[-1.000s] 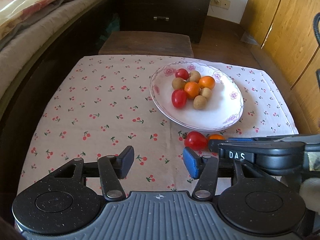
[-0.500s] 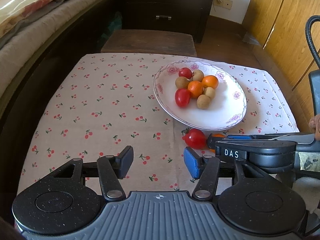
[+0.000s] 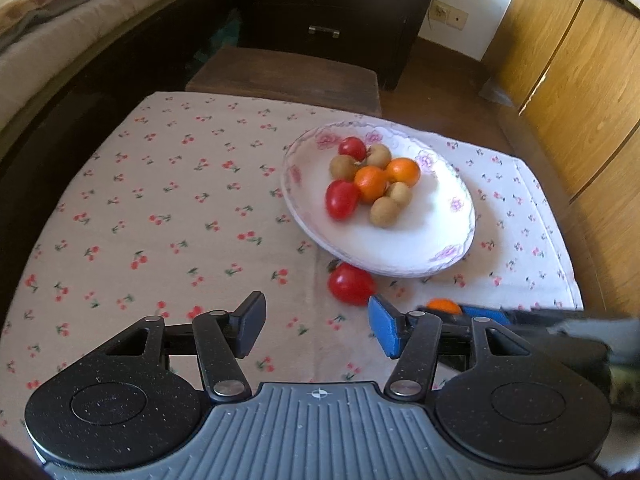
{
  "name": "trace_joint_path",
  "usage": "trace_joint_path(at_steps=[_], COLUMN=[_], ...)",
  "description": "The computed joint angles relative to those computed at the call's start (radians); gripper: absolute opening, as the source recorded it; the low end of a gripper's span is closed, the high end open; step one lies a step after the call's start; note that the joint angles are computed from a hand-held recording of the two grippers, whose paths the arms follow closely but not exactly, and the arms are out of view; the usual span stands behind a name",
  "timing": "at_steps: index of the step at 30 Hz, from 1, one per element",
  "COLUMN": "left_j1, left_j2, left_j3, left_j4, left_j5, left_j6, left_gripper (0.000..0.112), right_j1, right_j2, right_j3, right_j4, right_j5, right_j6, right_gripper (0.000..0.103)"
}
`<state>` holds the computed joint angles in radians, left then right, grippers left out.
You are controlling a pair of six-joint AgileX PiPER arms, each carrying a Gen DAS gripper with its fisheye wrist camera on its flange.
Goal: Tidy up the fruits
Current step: 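Close the right gripper on the orange while the left gripper grasps the red tomato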
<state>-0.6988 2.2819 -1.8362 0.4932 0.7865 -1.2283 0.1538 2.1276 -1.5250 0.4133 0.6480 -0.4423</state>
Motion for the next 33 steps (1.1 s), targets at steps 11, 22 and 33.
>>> trace_joint_path(at_steps=[11,22,33], left_j1=[-0.003,-0.016,-0.015], left_j2=[0.162,0.295,0.206], left_j3=[-0.232,-0.424,-0.249], left_j4=[-0.029,0.004,0.026], left_j5=[0.074,0.193,0.099], left_j6=[-0.008,-0.007,-0.044], left_gripper=[0.065,0.058,0.042], right_j1=[-0.074,-0.104,-0.094], right_j2=[-0.053,-0.045,-0.059], right_j3=[0.059,0.055,0.073], right_j4=[0.058,0.068,0.061], right_j5=[-0.004,0.014,0.015], right_j6=[-0.113,-0.136,-0.147], right_gripper=[0.033,0.032,0.032])
